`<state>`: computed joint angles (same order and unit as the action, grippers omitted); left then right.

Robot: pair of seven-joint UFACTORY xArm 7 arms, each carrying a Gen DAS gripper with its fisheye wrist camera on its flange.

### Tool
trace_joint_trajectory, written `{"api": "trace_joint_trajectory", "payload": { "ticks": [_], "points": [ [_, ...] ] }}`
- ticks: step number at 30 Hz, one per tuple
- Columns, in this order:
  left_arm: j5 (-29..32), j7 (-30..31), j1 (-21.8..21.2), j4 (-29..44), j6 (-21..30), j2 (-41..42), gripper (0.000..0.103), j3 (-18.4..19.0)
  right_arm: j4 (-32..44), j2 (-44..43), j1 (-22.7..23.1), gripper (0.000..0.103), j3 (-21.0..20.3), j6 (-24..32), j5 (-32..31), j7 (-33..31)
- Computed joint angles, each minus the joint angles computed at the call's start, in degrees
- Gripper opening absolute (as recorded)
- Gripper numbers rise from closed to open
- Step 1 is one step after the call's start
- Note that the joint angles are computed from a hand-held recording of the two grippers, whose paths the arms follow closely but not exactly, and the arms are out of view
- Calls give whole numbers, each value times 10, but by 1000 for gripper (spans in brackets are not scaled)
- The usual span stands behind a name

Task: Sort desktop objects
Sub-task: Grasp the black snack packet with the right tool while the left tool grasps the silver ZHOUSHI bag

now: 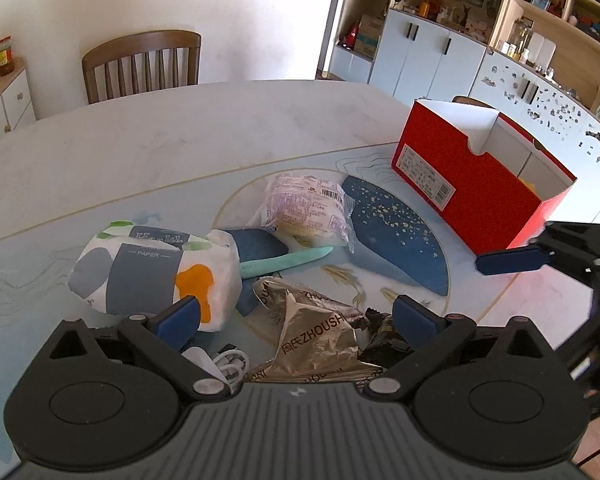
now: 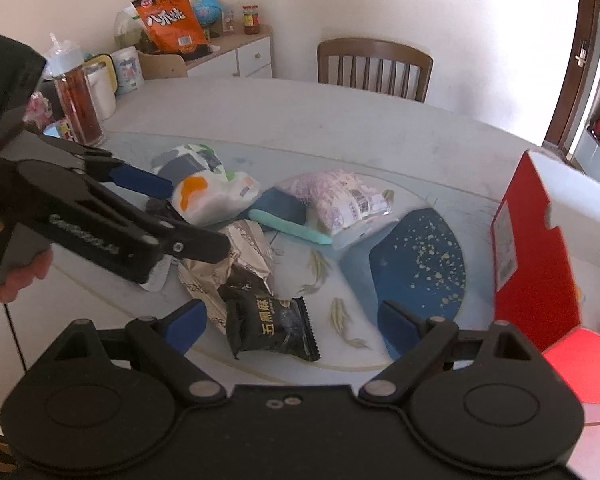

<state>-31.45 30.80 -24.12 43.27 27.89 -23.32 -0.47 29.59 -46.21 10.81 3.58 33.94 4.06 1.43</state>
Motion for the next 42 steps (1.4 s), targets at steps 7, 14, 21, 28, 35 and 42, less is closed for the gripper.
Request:
{"api": "trace_joint_trajectory", "payload": {
  "ticks": [7, 14, 21, 28, 35, 42],
  "points": [
    [-14, 15, -3, -2, -4, 1, 103, 9, -3, 42, 4, 86, -2, -24, 4, 2],
    [-35, 42, -11, -3, 0, -2, 103, 16, 0, 74, 23, 78, -29, -33, 41, -11],
    [-65, 68, -21, -2, 16, 2, 103, 14, -3, 90, 33, 66, -51, -34, 91, -31],
    [-68, 60, -15, -2, 13, 17, 102, -3, -4, 90, -4, 55, -30, -34, 59, -29],
    [-38, 37, -10, -13, -7, 27, 102, -21, -22, 67, -37, 62, -13, -24, -2, -25],
    [-23, -51, -5, -22, -14, 27, 102, -32, -35, 41, -26, 73, -20, -28, -8, -49]
  ]
}}
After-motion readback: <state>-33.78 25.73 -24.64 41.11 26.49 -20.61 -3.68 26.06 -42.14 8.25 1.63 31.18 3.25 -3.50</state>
